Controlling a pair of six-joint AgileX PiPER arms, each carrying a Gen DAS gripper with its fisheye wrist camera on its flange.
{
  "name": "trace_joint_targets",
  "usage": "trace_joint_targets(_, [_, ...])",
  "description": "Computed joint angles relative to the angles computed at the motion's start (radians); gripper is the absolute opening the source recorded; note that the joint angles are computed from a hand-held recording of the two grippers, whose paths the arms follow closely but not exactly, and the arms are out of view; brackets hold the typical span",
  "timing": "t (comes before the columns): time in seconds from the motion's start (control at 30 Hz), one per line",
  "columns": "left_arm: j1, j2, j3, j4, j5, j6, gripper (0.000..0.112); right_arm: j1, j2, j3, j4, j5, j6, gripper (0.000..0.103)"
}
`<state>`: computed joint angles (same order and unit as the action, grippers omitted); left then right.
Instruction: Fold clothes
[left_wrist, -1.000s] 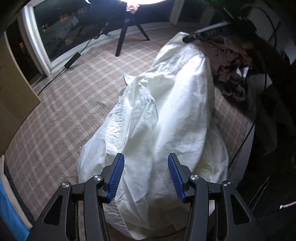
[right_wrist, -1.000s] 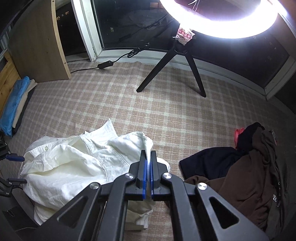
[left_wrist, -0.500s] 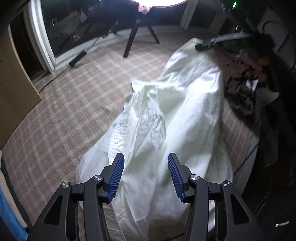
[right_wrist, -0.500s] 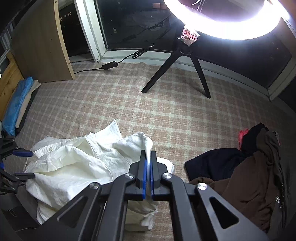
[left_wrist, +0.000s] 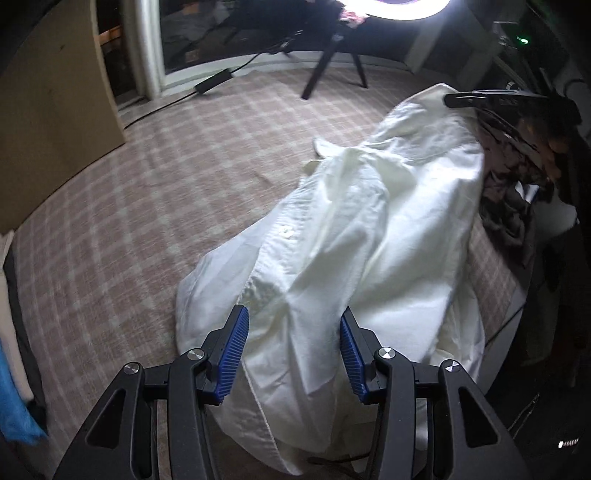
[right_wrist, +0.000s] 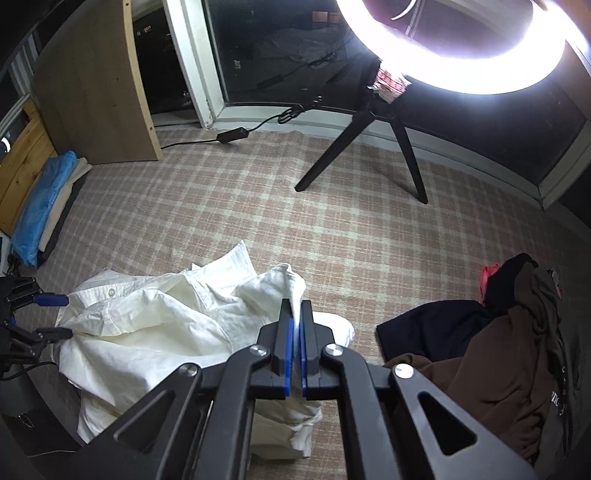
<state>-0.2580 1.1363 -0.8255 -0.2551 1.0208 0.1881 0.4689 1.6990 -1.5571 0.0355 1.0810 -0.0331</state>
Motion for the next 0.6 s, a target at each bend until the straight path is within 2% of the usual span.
trace_joint_targets(0.07, [0.003, -0.014, 0.015, -0.019, 0.002, 0.013, 0.044, 0.007, 0.002, -0.01, -0.004, 0.005, 0.002, 0.003])
trace_joint_targets(0.2, [-0.074, -0.087, 0.071, 0.013, -0.011, -0.025, 0.043, 0.013, -0.001, -0.007, -0.003, 0.003, 0.0, 0.003])
trace_joint_targets(0.23, [-0.053, -0.092, 0.088, -0.01, -0.013, -0.001, 0.035, 0.014, 0.0, -0.003, -0.002, -0.001, 0.002, 0.003])
trace_joint_targets(0.27, [-0.028, -0.096, 0.106, -0.036, -0.014, 0.029, 0.019, 0.015, 0.001, 0.001, -0.002, -0.004, 0.004, 0.003])
trace_joint_targets(0.3, [0.015, -0.094, 0.121, -0.077, -0.008, 0.072, 0.011, 0.016, 0.003, 0.004, -0.003, -0.006, 0.005, 0.003])
trace_joint_targets(0.4, [0.082, -0.102, 0.125, -0.112, 0.01, 0.12, 0.007, 0.02, 0.006, 0.013, -0.004, -0.015, 0.009, 0.003])
trace_joint_targets(0.5, [0.076, -0.142, 0.093, -0.047, 0.031, 0.078, 0.001, 0.016, -0.02, 0.002, 0.018, -0.018, 0.013, 0.003])
trace_joint_targets(0.6, [0.205, -0.187, 0.025, -0.112, 0.121, 0.171, 0.0, 0.019, -0.057, -0.025, 0.027, -0.009, 0.025, 0.003])
